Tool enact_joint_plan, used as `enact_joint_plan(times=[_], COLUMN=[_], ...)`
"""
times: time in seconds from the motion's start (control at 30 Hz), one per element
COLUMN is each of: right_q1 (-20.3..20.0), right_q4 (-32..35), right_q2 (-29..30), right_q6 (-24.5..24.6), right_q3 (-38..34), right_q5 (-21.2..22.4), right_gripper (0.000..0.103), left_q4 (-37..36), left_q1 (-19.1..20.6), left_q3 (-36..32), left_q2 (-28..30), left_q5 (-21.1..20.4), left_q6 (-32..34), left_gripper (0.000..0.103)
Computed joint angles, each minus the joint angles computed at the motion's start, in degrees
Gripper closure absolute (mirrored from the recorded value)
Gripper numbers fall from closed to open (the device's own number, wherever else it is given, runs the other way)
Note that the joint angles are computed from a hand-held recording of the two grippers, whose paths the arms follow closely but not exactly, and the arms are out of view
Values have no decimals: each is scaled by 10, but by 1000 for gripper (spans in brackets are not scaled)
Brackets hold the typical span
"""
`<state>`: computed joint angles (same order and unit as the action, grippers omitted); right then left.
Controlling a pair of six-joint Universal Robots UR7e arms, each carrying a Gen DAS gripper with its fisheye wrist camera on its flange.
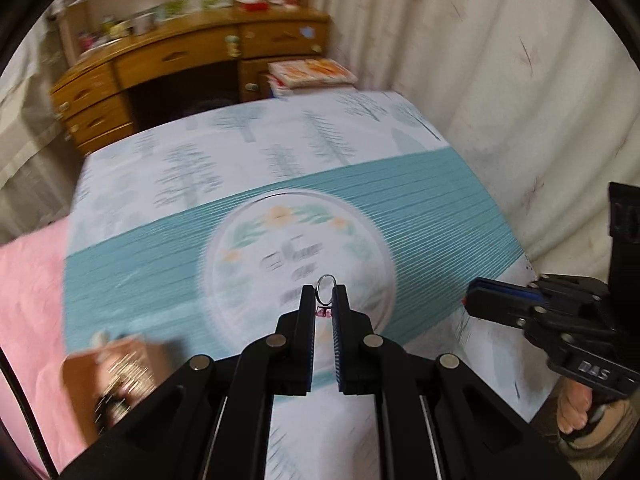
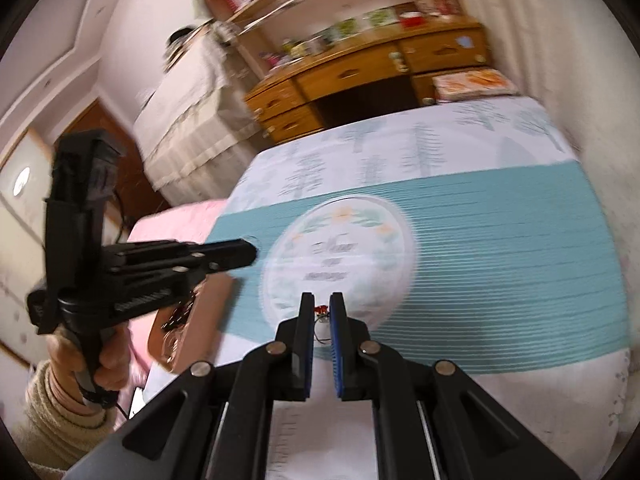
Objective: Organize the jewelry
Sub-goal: 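Lower both rings into the peach box and open both tools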
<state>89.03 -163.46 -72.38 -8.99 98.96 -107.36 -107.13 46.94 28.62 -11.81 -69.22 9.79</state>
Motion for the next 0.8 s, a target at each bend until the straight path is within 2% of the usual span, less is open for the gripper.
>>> enact_joint_plan(times=[0.23,0.37,0.57,0.8], right_q1=[60,84,100,102], right_q4=[63,108,176,220], right_q2=[89,148,211,239], right_q6=[-26,-25,-1,38], right_q3=[-78,-139,-209,-233], right_q5=[6,7,0,-9], right_gripper=[96,96,96,95], left_q4=[-111,-142,-151,-149], left_q1=[35,58,90,107], left_q3=[205,269,308,314], left_q2=[-156,-202,-231,-234], left_q5=[29,42,39,19], left_q6=[-32,-50,-65,-57], left_gripper=[97,97,97,97])
